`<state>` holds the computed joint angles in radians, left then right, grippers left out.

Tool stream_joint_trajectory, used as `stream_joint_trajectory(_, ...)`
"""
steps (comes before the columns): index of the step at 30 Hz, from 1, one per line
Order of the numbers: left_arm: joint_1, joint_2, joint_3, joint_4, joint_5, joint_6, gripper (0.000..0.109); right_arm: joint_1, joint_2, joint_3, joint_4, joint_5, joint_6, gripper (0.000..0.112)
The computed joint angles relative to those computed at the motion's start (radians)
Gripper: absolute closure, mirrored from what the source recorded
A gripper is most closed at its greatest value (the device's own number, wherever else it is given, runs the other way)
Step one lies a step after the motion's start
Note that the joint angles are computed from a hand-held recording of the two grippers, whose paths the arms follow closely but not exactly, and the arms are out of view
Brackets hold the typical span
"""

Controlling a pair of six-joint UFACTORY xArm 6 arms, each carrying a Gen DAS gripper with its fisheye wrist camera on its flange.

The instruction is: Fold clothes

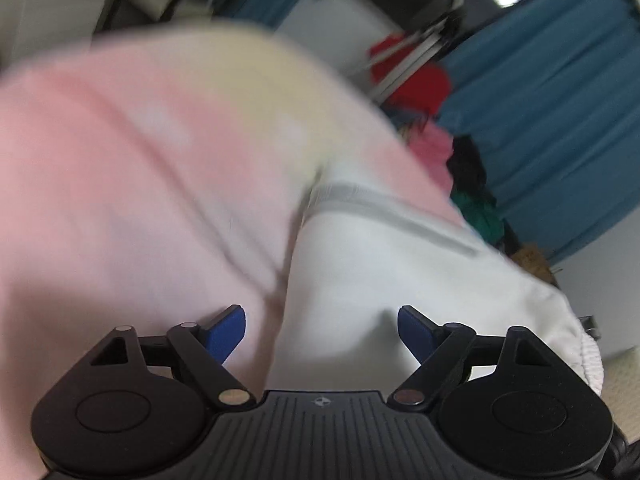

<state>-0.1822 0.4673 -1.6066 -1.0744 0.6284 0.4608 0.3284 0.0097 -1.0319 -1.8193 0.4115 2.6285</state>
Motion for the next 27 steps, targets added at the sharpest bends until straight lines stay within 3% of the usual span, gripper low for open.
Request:
stream_joint_trajectory(2,0.027,0.04,-0.042,-0.053,0.126,-0.02,0.025,0.011,-0.003,0.001,-0.031,0.023,0.009,0.07)
stream_joint_trajectory(3,0.032,0.042,-0.045,-0.056,0.14,-0.028,0.026,0.012,-0.005,0.002,-0.037,0.028,0.008,0.07)
stream_joint_trajectory(5,0.032,0.03,-0.029,-0.061,0.126,-0.015,0.031,0.012,-0.005,0.005,-0.037,0.031,0.001,0.07)
stream_joint_trajectory(10,0.022,-0.009,0.011,-0.04,0.094,0.052,0.055,0.001,0.016,-0.004,0.032,0.013,-0.034,0.07)
stream_joint_trajectory(13,0.024,-0.044,0.037,-0.081,0.081,0.123,0.062,0.003,0.008,-0.015,0.051,0.008,-0.047,0.071)
stream_joint_trajectory(20,0.045,-0.128,0.05,-0.195,0.156,0.242,0.066,0.024,-0.092,0.004,0.071,0.04,-0.084,0.072)
stream_joint_trajectory(27,-0.094,-0.067,-0.161,-0.08,0.172,0.085,0.067,-0.043,-0.284,0.094,0.189,0.08,-0.211,0.072)
